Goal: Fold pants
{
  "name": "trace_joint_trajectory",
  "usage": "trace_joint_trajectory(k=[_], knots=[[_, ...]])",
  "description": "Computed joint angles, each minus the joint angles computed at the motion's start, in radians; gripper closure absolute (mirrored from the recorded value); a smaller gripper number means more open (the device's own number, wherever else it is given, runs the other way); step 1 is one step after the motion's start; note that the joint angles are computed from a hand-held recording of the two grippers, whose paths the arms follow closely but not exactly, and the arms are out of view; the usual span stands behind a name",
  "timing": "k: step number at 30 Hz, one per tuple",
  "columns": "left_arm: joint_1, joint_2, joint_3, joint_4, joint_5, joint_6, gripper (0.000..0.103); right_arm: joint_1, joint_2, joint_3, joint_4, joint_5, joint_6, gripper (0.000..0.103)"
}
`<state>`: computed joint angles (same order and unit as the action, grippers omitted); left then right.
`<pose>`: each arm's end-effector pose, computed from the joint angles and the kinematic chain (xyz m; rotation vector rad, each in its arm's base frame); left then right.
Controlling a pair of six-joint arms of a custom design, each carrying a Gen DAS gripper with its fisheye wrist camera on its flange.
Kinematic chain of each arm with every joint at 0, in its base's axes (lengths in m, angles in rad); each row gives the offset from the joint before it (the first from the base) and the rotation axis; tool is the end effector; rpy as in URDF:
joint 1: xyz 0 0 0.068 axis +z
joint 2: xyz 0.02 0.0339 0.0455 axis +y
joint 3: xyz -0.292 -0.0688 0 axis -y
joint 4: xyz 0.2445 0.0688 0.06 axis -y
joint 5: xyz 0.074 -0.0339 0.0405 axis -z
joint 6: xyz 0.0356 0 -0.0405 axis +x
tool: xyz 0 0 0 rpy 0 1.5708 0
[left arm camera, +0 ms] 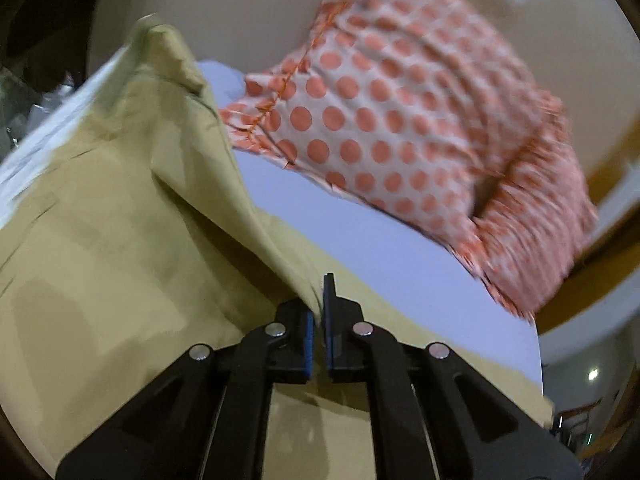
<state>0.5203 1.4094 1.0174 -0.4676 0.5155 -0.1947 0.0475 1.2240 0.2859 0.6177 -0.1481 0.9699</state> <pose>0.2608 0.1292 0.2842 -0.6003 2.2573 -0.4648 0.2169 0.0156 0.1920 0.7832 1.8133 0.8212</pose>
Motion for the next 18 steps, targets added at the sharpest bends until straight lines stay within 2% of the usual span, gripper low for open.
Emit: trace_joint_trajectory(k=[3, 5, 9, 14, 18], knots=[[0.148, -0.235, -0.211, -0.091, 0.088, 0.113, 0.092, -0.017, -0.068, -0.031, -0.064, 0.013, -0.018, 0.101], [0.273, -0.325, -0.316, -0.176, 0.149, 0.211, 0.092, -0.013, -0.079, -0.048, -0.093, 0.035, -0.023, 0.101], [0.452, -0.366, -0.437, -0.265, 0.232, 0.360, 0.092, -0.013, -0.049, -0.087, -0.096, 0.064, -0.023, 0.101], [0.531, -0.393, -0.477, -0.294, 0.278, 0.466, 0.093, -0.031, -0.038, -0.128, -0.066, 0.053, -0.012, 0.101], [0.589, -0.378, -0.487, -0.331, 0.322, 0.552, 0.093, -0.003, -0.098, -0.118, -0.169, 0.102, -0.045, 0.101]])
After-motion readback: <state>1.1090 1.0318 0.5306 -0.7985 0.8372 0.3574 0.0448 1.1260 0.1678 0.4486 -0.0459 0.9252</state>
